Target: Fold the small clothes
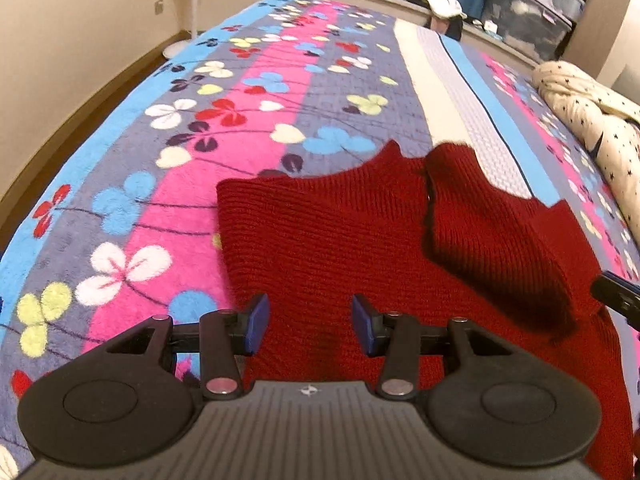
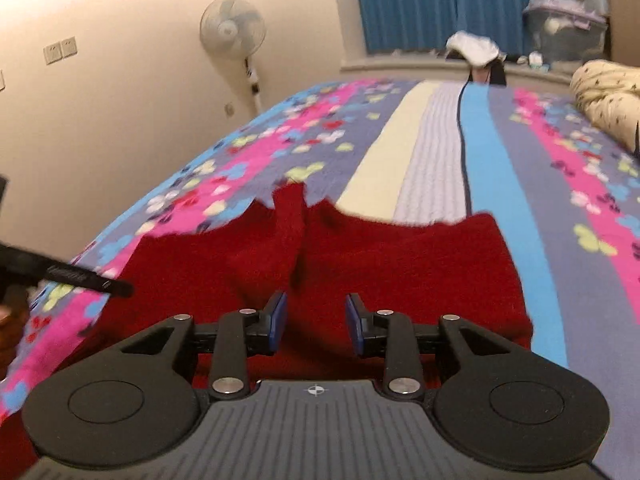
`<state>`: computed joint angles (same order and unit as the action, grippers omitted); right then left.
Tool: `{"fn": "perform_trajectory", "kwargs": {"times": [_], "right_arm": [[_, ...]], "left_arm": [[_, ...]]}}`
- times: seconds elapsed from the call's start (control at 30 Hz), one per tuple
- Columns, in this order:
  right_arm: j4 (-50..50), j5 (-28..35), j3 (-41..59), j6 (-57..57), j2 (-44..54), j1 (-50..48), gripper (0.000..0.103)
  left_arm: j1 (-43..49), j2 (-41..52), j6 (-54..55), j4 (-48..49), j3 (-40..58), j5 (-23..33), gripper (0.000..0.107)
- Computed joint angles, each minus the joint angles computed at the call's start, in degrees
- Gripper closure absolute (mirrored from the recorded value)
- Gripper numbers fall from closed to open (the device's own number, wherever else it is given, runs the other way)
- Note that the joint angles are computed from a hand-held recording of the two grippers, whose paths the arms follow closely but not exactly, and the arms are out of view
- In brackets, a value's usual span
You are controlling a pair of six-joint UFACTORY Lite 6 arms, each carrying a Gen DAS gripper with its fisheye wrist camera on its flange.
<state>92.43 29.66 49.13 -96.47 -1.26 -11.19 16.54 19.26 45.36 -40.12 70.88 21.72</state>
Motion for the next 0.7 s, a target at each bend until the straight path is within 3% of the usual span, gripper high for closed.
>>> {"fn": "perform_trajectory", "kwargs": {"times": [0.1, 0.23, 0.27, 0.3, 0.33, 0.43, 0.5, 0.57, 0.67, 0.7], "right_arm": [[6.51, 3.33, 4.51, -2.7, 8.33, 1.94, 0.044], [8.47, 1.45, 9.99, -1.64, 16.69, 5.81, 0.044], [8.48, 1.58, 10.23, -0.75, 17.2, 6.16, 0.051], [10.04, 2.8, 10.35, -1.72, 17.88, 6.22, 0.074], [13.11, 3.91, 8.07, -5.07, 16.16, 6.41, 0.088], [25.72, 4.45, 2.11, -22.82, 9.25, 8.99, 0.091], [23.44, 8.3, -2.03, -32.0, 3.33, 10.17, 0.091], [13.0, 10.32, -2.18, -31.59, 2.82, 11.25, 0.09], [6.02, 0.65, -1.35, -27.17, 3.84, 15.73, 0.087], [5.38, -0.56, -0.69, -25.17, 4.38, 15.94, 0.079]], "left_arm": [[-0.04, 0.13, 0.12, -0.83, 0.07, -0.82, 0.057], [-0.09, 0.65, -0.16, -0.59, 0.31, -1.92, 0.057], [0.03, 0.81, 0.07, -0.88, 0.4, -2.13, 0.057], [0.19, 0.86, 0.18, -1.18, 0.45, -2.36, 0.057], [0.47, 0.96, 0.28, -1.58, 0.63, -2.63, 0.057], [1.47, 0.98, -0.21, -2.56, 1.22, -3.21, 0.057], [2.47, 1.01, -1.6, -2.77, 1.97, -3.54, 0.057], [4.18, 1.33, -2.33, -4.45, 2.98, -3.15, 0.057], [6.5, 2.71, -4.32, -6.37, 5.38, -0.11, 0.057], [7.25, 3.09, -4.31, -7.5, 6.11, 1.21, 0.057]]}}
